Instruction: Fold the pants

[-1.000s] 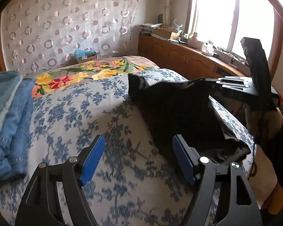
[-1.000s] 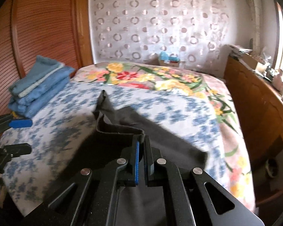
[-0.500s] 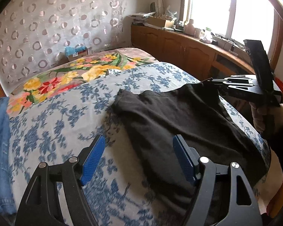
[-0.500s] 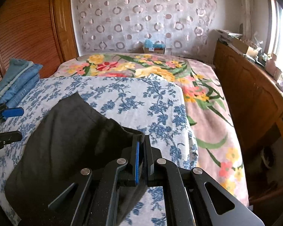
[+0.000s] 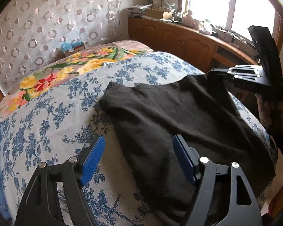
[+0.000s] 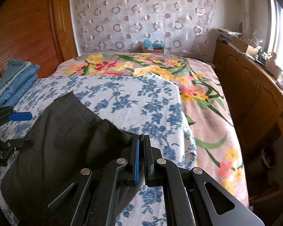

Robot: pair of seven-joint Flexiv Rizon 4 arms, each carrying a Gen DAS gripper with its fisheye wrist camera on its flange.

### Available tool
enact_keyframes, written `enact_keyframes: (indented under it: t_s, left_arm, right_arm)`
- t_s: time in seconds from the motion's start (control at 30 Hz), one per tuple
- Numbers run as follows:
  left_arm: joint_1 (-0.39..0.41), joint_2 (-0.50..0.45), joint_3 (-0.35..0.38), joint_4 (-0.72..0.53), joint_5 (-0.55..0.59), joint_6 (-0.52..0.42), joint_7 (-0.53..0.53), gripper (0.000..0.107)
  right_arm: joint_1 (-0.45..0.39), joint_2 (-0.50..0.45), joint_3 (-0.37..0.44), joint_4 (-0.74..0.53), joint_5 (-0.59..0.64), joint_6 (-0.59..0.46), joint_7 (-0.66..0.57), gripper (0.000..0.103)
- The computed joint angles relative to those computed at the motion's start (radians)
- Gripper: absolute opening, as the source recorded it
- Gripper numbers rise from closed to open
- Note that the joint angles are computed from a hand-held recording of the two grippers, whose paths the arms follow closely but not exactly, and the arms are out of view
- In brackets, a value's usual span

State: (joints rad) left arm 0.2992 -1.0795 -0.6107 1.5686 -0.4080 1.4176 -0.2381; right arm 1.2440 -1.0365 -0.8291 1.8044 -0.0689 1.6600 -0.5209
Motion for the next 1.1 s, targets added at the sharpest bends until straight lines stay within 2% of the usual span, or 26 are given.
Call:
enact_keyframes:
  t_s: [0.2, 0.33, 0.37, 0.4, 0.5, 0.73, 0.77, 0.8, 0.87, 1.0, 1.1]
  left_arm:
    - [-0.038, -0.002, 0.050, -0.025, -0.002, -0.023, -0.019, 0.075]
    - [-0.053, -0.001, 0.073, -0.031, -0.006, -0.040, -0.025, 0.076]
    - [-0.053, 0.000, 0.074, -0.030, -0.008, -0.041, -0.024, 0.076]
    - [-0.054, 0.001, 0.076, -0.030, -0.010, -0.041, -0.024, 0.076]
    - [-0.056, 0.002, 0.077, -0.030, -0.013, -0.042, -0.021, 0.076]
    - [-0.058, 0.001, 0.080, -0.031, -0.020, -0.043, -0.018, 0.077]
    - [-0.059, 0.001, 0.080, -0.031, -0.020, -0.042, -0.017, 0.077]
    - [-0.059, 0.002, 0.080, -0.029, -0.021, -0.042, -0.018, 0.077]
    - [-0.059, 0.002, 0.080, -0.030, -0.022, -0.041, -0.017, 0.078]
    - [-0.061, 0.002, 0.082, -0.031, -0.024, -0.042, -0.017, 0.078]
    - [-0.062, 0.002, 0.082, -0.031, -0.023, -0.039, -0.016, 0.078]
  right_arm:
    - [0.015, -0.002, -0.016, 0.018, 0.024, 0.007, 0.035, 0.005]
    - [0.040, -0.015, -0.041, 0.033, 0.036, 0.018, 0.045, 0.017]
    - [0.042, -0.018, -0.040, 0.032, 0.044, 0.025, 0.046, 0.025]
    - [0.038, -0.016, -0.033, 0.033, 0.050, 0.033, 0.044, 0.028]
    - [0.018, -0.007, -0.002, 0.022, 0.052, 0.036, 0.024, 0.028]
    - [-0.068, 0.041, 0.087, -0.027, -0.058, -0.071, 0.003, 0.028]
    - [-0.069, 0.039, 0.085, -0.026, -0.073, -0.075, 0.009, 0.021]
    - [-0.066, 0.035, 0.075, -0.023, -0.085, -0.075, 0.018, 0.009]
    - [-0.041, 0.021, 0.038, -0.007, -0.093, -0.070, 0.044, 0.008]
    - [0.003, 0.007, -0.020, 0.008, -0.107, -0.134, 0.113, 0.006]
    - [0.016, 0.013, -0.028, 0.044, -0.098, -0.064, 0.156, 0.007]
